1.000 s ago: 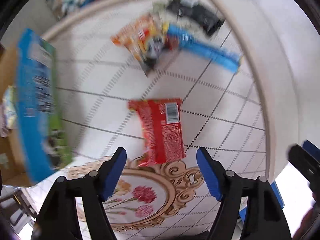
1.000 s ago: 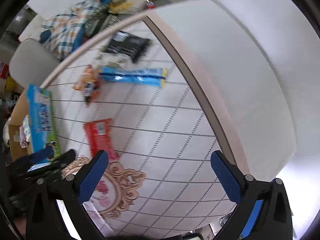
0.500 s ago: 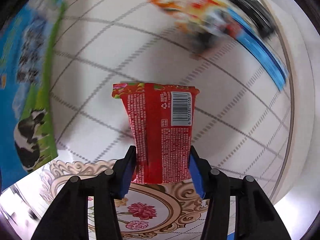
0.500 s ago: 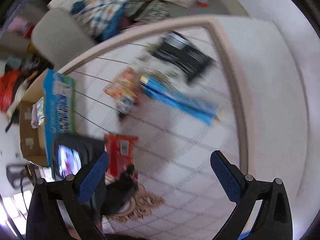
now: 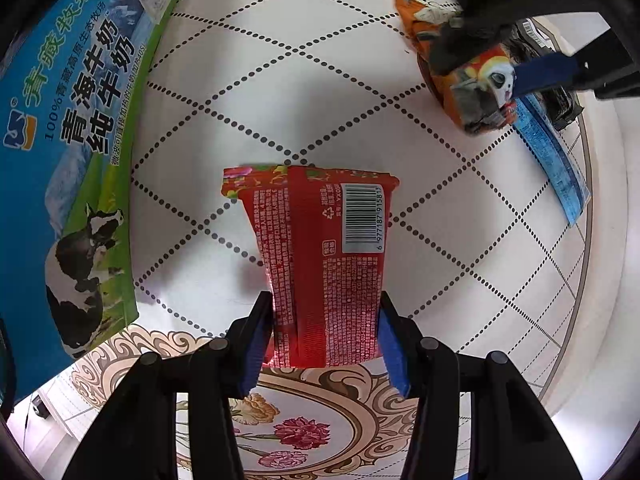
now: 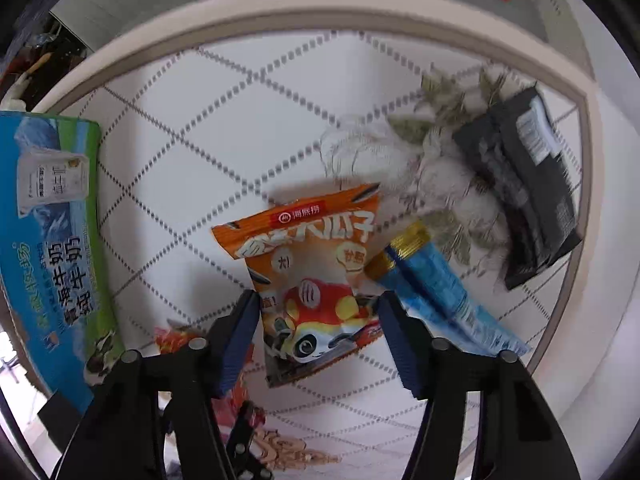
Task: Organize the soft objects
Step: 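Grasp the red snack pack with the left tool while the right tool grasps the orange panda bag, then lower both snacks into the box and open both tools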
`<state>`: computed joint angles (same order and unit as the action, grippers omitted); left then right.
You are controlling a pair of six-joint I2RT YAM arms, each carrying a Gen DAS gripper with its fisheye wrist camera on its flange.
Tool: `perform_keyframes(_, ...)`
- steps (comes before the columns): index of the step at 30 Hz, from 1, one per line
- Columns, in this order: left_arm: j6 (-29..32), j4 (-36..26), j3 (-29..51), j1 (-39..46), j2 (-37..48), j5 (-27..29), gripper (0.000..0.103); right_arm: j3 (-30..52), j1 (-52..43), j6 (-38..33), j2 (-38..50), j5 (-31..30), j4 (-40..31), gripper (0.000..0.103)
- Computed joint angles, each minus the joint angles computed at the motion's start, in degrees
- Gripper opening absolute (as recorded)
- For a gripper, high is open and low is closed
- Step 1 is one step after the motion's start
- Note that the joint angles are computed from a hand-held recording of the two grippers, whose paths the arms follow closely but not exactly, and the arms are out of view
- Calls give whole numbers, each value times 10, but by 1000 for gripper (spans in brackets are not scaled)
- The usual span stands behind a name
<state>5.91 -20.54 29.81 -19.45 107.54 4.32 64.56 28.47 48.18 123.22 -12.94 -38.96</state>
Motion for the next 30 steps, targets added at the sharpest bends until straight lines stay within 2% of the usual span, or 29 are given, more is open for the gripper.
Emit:
perform_keyframes(1,13,-11,2,12,-9,-1,46,-1,3,2,-10,10,-5,41)
perform_keyframes(2,17,-15,4,15,-12,0,45,-4,6,3,-20,19,-13,39)
perform_keyframes(6,41,-53,11,32,-49,10,44,-46,16,21,-88,34,-18,37)
perform_keyframes(10,73,-111,18,51,-122,28,44,-114,24,58,-211,53,-24,37)
perform_keyframes(12,93,-166,33,66,-172,46,44,-145,29,84,-296,64,-46,37)
perform_keyframes(15,135,-265,80,103,-240,80,44,-147,39,113,-394,83,-107,37)
perform_keyframes(17,173,-346,141,139,-272,108,44,-136,65,149,-447,102,-150,37)
perform_keyframes(19,199,-402,205,160,-282,122,44,-118,115,204,-469,128,-172,37)
perform_keyframes(23,311,-492,332,265,-268,150,44,-40,190,272,-460,167,-210,36)
perform_keyframes(27,410,-537,445,364,-208,159,44,65,257,319,-370,203,-200,36)
perform_keyframes(30,459,-538,509,423,-146,153,44,154,279,317,-281,202,-176,36)
